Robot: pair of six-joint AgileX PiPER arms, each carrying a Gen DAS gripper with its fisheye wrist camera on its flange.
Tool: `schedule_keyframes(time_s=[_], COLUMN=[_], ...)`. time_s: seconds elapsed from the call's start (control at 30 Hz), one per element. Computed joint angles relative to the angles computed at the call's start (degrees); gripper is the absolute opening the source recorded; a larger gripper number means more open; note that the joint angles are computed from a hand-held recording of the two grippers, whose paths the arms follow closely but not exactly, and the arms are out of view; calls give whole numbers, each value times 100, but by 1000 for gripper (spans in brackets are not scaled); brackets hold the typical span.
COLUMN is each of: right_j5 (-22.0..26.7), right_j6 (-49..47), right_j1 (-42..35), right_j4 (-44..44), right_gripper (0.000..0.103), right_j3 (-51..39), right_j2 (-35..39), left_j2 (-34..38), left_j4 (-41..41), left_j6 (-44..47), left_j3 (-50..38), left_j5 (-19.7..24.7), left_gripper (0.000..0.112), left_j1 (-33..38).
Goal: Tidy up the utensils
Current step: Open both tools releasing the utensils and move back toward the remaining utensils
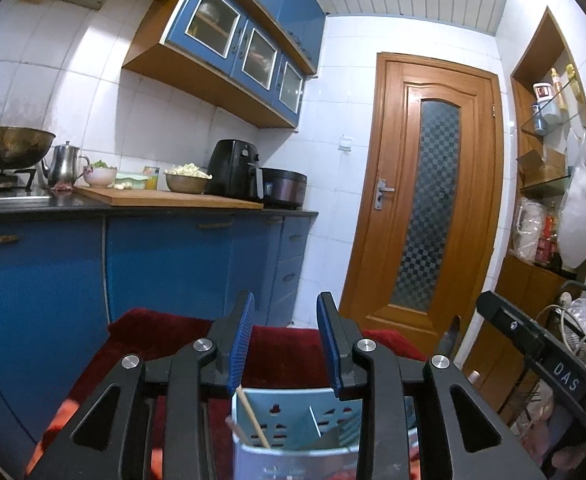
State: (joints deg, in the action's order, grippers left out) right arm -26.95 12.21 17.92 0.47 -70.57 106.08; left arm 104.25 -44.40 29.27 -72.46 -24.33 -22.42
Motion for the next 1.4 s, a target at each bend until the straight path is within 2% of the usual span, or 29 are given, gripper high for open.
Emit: schedule_keyframes(time_s=[0.13, 0.33, 0.67, 1.1, 1.4], right_j5=[33, 124, 415, 743, 968], right_j6=[-303, -626, -303, -549, -673], right_j1=[90, 241, 382, 595, 683], right_j4=[314, 628, 426, 869, 1073], right_gripper=[41, 41, 41, 41, 41], right_j3=[301, 759, 1503, 2382, 2749], right_j2=[-313, -813, -1496, -2134, -2284], left_j2=[-335, -803, -1498, -2040, -2134], left_j4=[266, -102, -852, -2272, -3973], left_j6=[-411, -90, 655, 2094, 3810], left_j3=[370, 835, 1547, 2075, 2162], left_j5=[139, 215, 291, 546, 943], left_gripper=[33, 33, 33, 33, 33], left_j1=[47, -4, -187, -374, -342])
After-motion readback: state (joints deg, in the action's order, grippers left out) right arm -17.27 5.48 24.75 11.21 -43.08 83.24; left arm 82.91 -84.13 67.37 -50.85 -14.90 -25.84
